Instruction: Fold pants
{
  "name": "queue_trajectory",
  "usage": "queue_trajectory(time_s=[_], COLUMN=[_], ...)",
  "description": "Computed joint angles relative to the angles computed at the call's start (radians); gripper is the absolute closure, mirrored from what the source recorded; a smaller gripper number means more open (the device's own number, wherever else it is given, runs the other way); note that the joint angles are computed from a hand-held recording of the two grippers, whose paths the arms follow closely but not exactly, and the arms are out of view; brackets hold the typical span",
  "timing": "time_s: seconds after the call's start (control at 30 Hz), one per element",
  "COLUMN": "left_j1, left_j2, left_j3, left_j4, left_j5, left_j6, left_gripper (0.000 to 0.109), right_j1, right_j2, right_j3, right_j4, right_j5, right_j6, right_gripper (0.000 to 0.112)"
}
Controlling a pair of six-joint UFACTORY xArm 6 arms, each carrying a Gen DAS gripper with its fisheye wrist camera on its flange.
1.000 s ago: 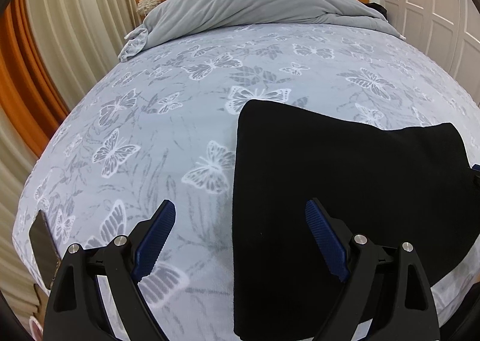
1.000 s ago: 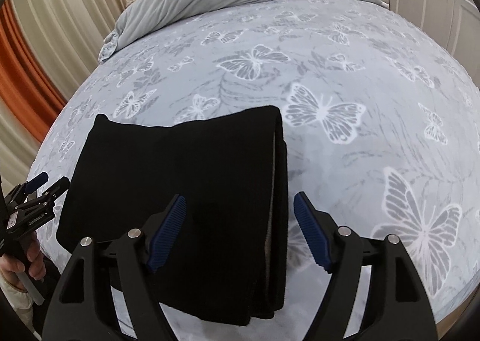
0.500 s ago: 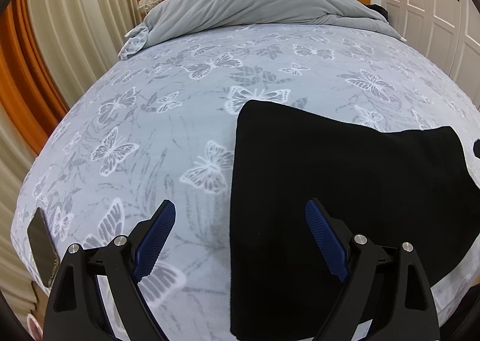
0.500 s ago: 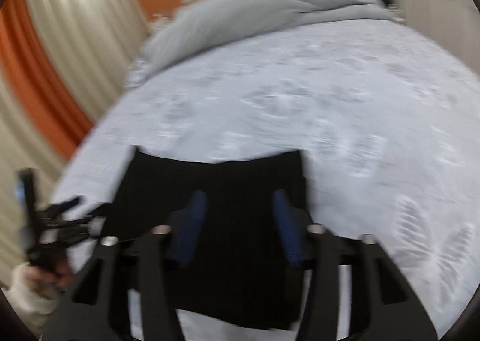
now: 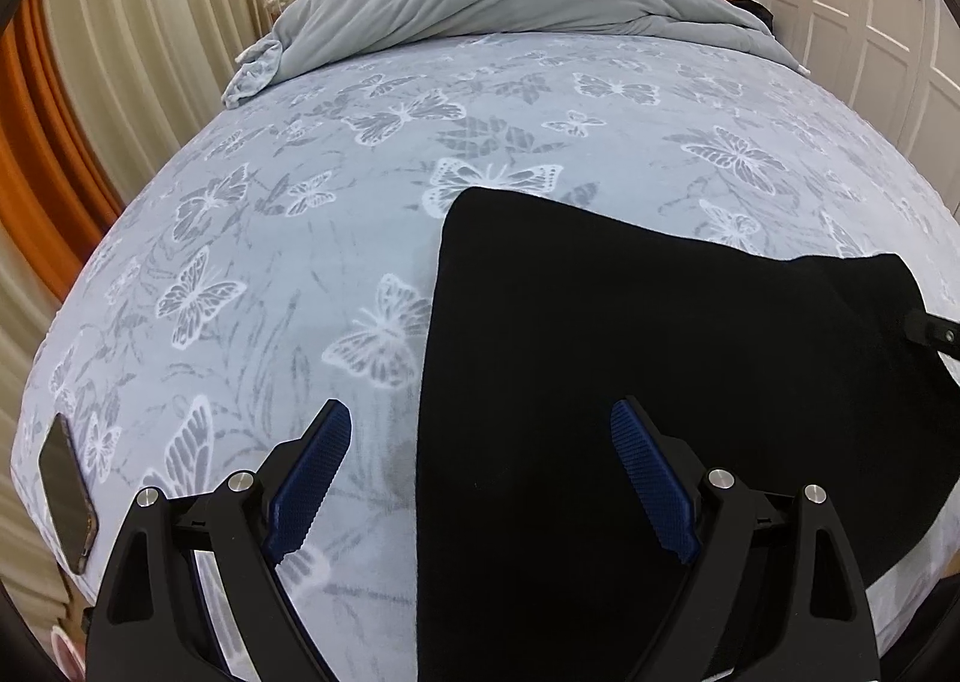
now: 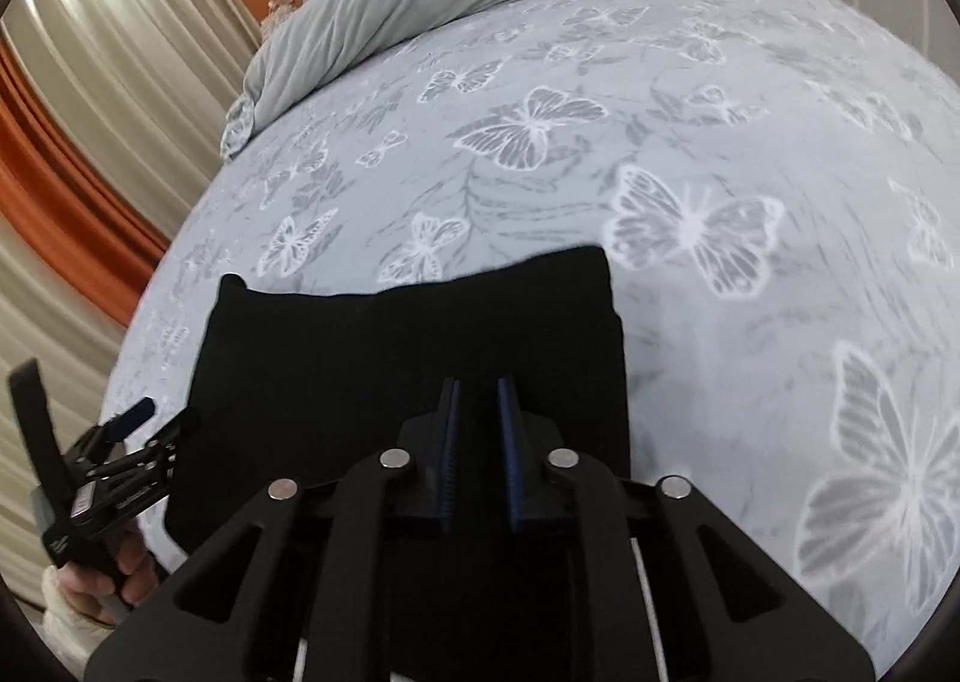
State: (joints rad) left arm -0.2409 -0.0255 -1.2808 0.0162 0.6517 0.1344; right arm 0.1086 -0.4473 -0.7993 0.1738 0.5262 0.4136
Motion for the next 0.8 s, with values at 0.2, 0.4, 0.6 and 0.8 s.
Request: queue_trajectory(time_s=[0.2, 0.4, 0.6, 0.8], left_j1=[0.01, 0.021, 0.035, 0.085], left_j2=[-0.005, -0.012, -0.017, 0.008], left_j3=[0.009, 0.027, 0.025, -0.04], left_j4=[-0.006, 0.014, -0.062, -0.309], left_j5=[0.002, 0.005, 0.049, 0.235], left_j6=[0.024, 0.019, 0.064, 0.152], left_gripper=[0.022, 0.022, 0.022, 0.022], right_j1=[-0.026, -0.024, -0.01, 0.027], right_j2=[-0.077, -0.093, -0.067, -0.081], right_j3=[0.064, 0.08, 0.078, 0.123], right_j4=[-0.005, -0.038, 0.142, 0.194], right_j5=[0.004, 0.038, 0.09, 0.057], right_j6=[0.03, 0.061, -0.058, -0.043], right_gripper=[0.045, 0.029, 0.027, 0.02])
